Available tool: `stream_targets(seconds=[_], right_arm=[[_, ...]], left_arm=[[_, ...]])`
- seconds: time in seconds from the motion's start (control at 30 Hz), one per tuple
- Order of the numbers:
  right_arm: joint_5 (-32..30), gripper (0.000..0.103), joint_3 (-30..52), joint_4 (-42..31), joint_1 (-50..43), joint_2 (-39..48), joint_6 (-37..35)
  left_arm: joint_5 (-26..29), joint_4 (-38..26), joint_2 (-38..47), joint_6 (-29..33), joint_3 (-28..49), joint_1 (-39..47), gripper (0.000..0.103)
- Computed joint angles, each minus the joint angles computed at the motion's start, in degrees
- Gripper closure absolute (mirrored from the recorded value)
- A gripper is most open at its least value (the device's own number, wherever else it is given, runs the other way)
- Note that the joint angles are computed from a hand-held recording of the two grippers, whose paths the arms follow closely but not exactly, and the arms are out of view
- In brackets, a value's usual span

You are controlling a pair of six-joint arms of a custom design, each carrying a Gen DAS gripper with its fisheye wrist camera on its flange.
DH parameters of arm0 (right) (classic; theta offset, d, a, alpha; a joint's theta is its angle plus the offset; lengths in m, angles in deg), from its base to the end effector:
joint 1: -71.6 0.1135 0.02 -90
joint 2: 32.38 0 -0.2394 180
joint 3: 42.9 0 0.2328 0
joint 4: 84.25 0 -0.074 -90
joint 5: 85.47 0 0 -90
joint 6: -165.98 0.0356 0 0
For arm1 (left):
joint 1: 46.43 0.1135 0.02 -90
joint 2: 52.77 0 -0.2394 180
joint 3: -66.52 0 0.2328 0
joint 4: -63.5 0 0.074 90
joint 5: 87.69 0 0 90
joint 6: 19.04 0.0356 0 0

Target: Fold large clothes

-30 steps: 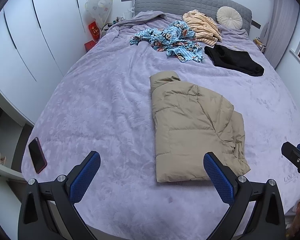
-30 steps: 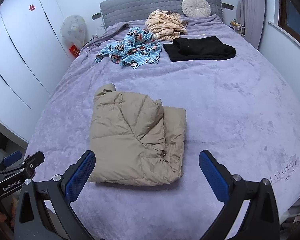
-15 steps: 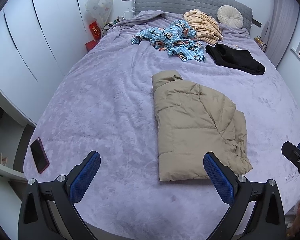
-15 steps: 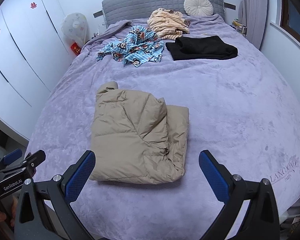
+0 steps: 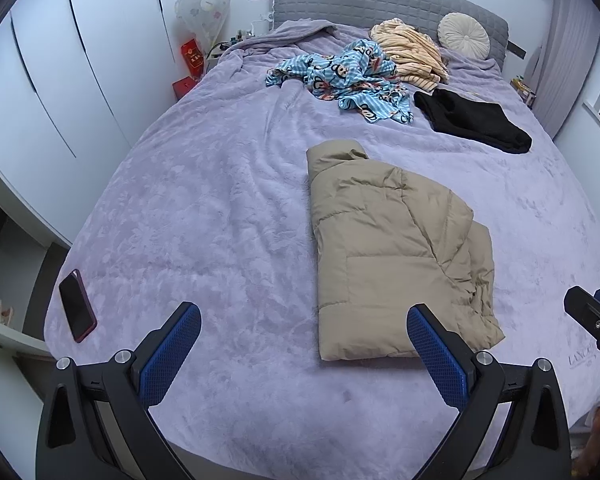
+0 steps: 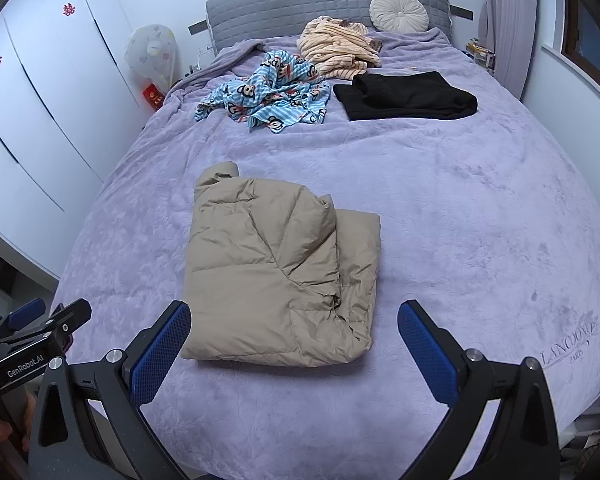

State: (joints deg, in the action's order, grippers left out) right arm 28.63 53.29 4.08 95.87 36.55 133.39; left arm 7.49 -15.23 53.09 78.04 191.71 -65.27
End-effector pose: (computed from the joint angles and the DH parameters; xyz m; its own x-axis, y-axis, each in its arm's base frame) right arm 0.1763 0.0636 0.3475 -0.6235 0.5625 -0.5429 0.5772 0.7996 0.1656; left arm 0.3404 -0.1196 0.3266 -0.7634 0.3902 -0.5147 0.4627 0.8864 -0.0144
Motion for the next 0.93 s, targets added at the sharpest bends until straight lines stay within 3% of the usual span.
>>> stream_targets(seconds=[0.93], right_arm=[[-0.5, 0.0, 0.6, 0.6, 0.4, 1.5, -0.1]], left_arm=[[0.3, 0.7, 0.4, 0.4, 0.5, 0.3, 0.0]])
